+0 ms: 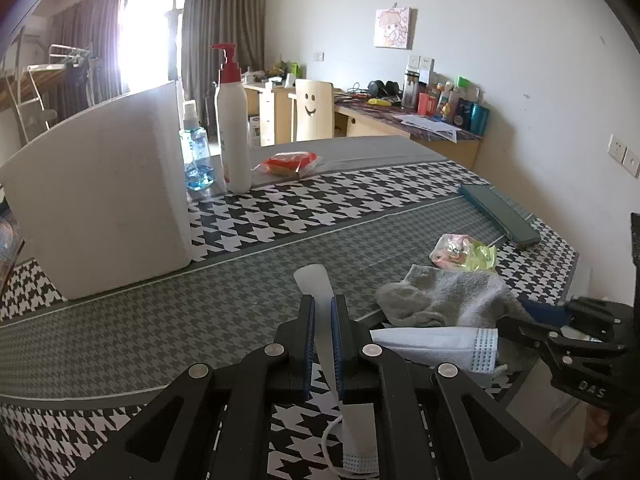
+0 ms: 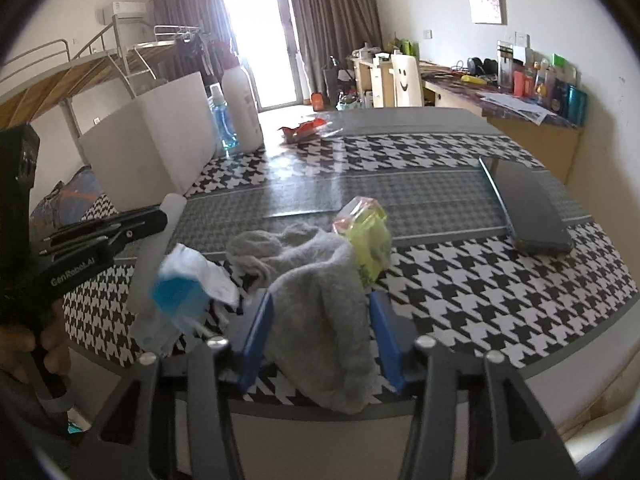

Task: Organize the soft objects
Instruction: 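Lift the grey cloth with the right tool while the left tool grasps the white strip, then carry the grey cloth and white strip with both tools over the white foam box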

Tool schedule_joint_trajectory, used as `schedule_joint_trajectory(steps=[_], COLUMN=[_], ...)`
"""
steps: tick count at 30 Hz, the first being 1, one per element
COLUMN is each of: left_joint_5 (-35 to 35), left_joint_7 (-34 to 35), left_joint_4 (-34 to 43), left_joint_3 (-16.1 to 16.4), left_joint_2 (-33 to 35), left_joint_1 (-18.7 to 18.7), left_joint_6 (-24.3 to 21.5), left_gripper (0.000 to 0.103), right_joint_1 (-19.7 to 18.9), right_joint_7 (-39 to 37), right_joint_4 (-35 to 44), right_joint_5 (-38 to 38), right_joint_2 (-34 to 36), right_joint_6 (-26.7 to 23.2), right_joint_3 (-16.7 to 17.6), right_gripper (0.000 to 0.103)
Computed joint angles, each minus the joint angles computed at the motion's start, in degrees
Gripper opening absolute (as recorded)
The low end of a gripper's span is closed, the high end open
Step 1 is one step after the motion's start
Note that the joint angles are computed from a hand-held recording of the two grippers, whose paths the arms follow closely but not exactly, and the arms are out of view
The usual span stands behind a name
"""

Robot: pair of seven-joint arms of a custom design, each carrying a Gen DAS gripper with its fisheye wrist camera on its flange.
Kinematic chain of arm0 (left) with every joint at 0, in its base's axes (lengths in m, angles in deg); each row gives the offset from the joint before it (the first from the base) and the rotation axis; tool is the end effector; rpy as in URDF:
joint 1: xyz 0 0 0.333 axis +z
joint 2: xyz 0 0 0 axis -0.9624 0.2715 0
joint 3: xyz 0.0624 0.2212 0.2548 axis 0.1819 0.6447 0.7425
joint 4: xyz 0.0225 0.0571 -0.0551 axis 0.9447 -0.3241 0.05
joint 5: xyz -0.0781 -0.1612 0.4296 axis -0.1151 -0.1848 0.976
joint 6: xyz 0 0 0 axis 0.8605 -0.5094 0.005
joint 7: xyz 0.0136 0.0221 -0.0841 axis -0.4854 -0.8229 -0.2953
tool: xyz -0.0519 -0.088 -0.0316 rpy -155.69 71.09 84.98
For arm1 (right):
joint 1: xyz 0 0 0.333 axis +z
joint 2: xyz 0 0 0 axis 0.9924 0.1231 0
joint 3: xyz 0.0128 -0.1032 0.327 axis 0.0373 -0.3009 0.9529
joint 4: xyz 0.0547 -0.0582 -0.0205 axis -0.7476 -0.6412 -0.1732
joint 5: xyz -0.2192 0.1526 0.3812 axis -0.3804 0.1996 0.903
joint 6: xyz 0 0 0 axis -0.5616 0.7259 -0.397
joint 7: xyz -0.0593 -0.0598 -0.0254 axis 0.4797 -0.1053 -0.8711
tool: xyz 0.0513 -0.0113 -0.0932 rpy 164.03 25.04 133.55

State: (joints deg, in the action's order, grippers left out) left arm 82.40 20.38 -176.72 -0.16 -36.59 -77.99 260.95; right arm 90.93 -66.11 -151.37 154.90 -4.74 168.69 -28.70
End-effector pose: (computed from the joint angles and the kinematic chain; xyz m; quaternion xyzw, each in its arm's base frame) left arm 0.6155 -0.1634 0.4019 -0.6479 0.6303 -0.3223 0.2813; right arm 0.6823 0.1238 0.3844 -0.7785 0.4710 -0.1406 0.3903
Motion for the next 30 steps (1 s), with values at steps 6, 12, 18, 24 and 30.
schedule_joint_trajectory(steps=[6,12,18,24,30], left_joint_5=[1.7,5.1,10.8,16.3,18.7], left_joint_7=[-1.3,-4.0,-9.3,-14.2,-16.6], left_joint_4=[-0.3,-0.3,0.0,-0.1,-0.6], left_joint_3=[0.2,-0.1,-0.6,-1.3,-1.8], left_joint_2=[-0.8,-2.4,-4.3,-6.0,-7.4], left_joint_1=[0.1,1.1,2.3,3.5,4.1], left_joint_6=[-0.1,0.0,-0.6,0.0,-1.0], left_gripper=[0.009,0.009,0.009,0.009,0.009], right_joint_1=[-0.7,-0.8,-0.4,0.3,1.0], right_joint_7=[1.0,-4.0,-7.4,-10.3,-12.8], right_joint_4=[0.1,0.4,2.0,2.9,3.4], right_joint_5=[-0.2,5.7,11.1,14.8,17.1], right_joint_2=[-0.1,-2.4,-3.5,-4.6,-5.0], right_joint_6=[-2.0,-3.6,-5.1,-5.6,-5.7], right_joint_3=[0.1,0.0,-0.6,-1.1,-1.3], right_gripper=[0.008,0.008,0.008,0.008,0.008])
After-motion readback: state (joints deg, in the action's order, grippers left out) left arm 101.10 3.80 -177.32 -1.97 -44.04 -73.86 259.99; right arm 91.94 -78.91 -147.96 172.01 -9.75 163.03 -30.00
